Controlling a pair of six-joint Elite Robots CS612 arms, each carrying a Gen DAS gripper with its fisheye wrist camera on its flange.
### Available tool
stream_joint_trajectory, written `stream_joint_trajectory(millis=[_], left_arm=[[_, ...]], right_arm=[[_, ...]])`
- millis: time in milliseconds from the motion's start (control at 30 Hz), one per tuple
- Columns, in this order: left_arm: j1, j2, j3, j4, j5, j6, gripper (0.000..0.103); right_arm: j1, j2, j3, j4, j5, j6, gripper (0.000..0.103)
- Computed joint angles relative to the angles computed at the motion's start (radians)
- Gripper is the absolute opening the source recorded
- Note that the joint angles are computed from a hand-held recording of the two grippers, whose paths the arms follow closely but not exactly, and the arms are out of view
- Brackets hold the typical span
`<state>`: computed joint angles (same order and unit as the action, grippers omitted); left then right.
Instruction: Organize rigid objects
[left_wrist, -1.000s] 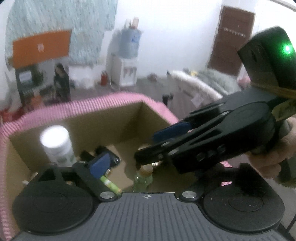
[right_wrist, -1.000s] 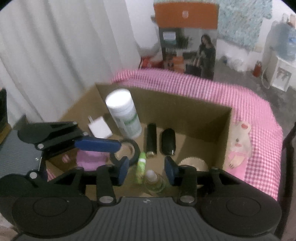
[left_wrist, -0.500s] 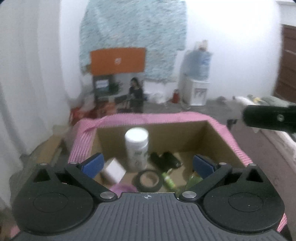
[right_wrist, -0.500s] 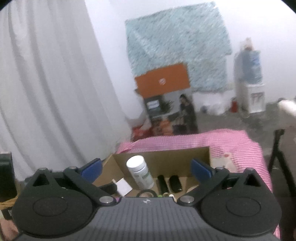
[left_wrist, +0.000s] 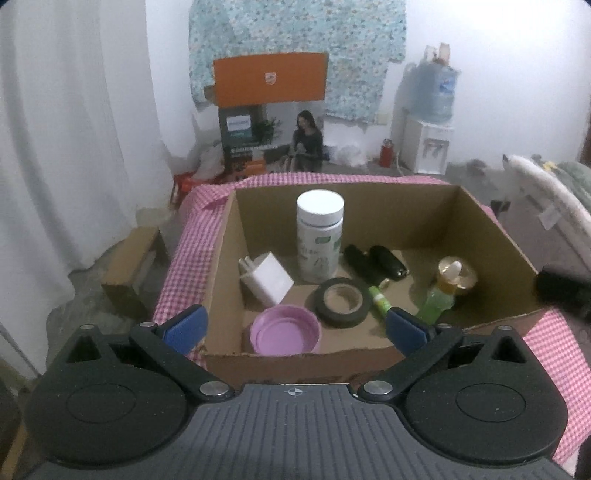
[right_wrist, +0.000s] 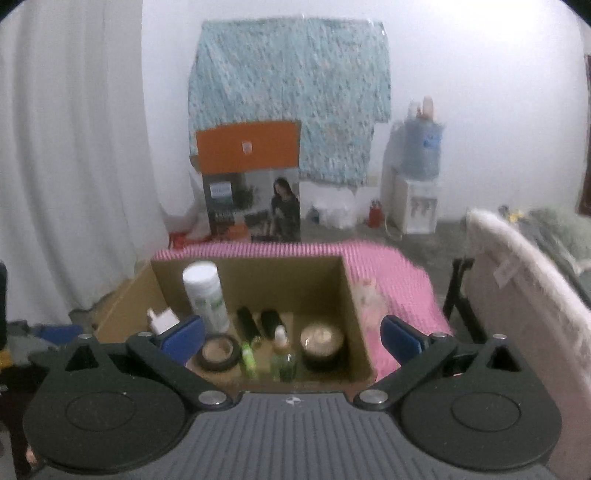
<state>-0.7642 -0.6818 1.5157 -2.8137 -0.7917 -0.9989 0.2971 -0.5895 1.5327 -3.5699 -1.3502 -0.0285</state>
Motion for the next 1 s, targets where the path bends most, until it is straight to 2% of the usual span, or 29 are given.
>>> stream_joint_trajectory(millis=[167,400,1000], left_arm=[[0.004,-0.015,0.006,0.071,-0.016,-0.062,0.103],[0.009,-0.019,0.010,0.082,-0.052,-0.069,0.103],[0.014,-0.023,0.011,0.101,-0.063,-0.077,0.103]], right_arm=[[0.018,0.014,-0.023,0.088,-0.031,-0.025,0.103],[0.030,0.029,-0.067,0.196,-0.027,-0.032,0.103],[0.026,0.030,-0.090,0.276,-0.005,-0.021,0.103]])
